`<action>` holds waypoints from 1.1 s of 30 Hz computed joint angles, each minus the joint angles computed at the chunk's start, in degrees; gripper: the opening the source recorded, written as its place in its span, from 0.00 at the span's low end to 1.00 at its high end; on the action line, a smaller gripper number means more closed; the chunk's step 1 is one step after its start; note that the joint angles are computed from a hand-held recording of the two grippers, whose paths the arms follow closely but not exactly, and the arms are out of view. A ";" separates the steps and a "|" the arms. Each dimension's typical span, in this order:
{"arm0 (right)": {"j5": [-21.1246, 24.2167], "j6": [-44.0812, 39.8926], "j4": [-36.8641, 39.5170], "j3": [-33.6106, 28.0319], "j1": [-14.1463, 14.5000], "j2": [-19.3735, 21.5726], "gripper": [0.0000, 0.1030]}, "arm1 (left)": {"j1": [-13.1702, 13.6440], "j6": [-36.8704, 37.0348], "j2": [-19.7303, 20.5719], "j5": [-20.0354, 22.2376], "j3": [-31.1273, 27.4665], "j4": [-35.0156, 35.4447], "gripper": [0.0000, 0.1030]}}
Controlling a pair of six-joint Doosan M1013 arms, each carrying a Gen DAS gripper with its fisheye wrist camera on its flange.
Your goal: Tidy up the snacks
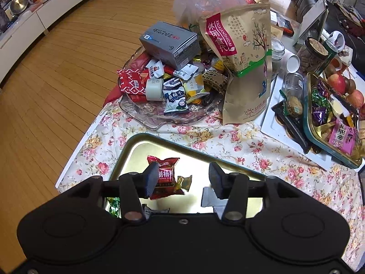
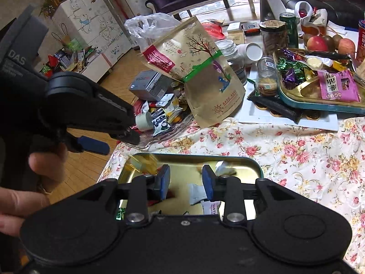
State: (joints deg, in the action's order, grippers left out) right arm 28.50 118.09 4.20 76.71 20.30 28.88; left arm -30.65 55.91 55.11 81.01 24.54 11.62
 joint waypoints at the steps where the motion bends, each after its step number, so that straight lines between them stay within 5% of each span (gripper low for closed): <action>1: 0.37 1.46 -1.20 0.07 0.07 -0.08 0.33 | 0.18 -0.04 -0.23 -0.32 0.39 -0.87 0.55; 17: 5.44 9.39 -9.25 0.36 -0.64 -0.07 0.38 | -0.89 1.52 -0.98 1.18 3.76 0.34 0.55; 21: 6.36 12.84 -12.98 1.26 -0.63 -0.31 0.47 | -1.87 3.20 -1.36 1.13 5.60 2.42 0.55; 25: 7.45 11.21 -14.52 2.10 -0.65 -0.60 0.57 | -2.86 4.71 -2.59 -0.62 9.01 4.02 0.55; 33: 9.22 9.58 -16.01 4.17 -0.66 -1.45 0.60 | -4.77 4.11 -5.83 -5.95 17.07 7.80 0.55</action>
State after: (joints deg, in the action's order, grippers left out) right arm 37.72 127.67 -11.80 80.88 19.64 27.42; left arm -35.42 60.02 49.29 75.06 41.61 19.43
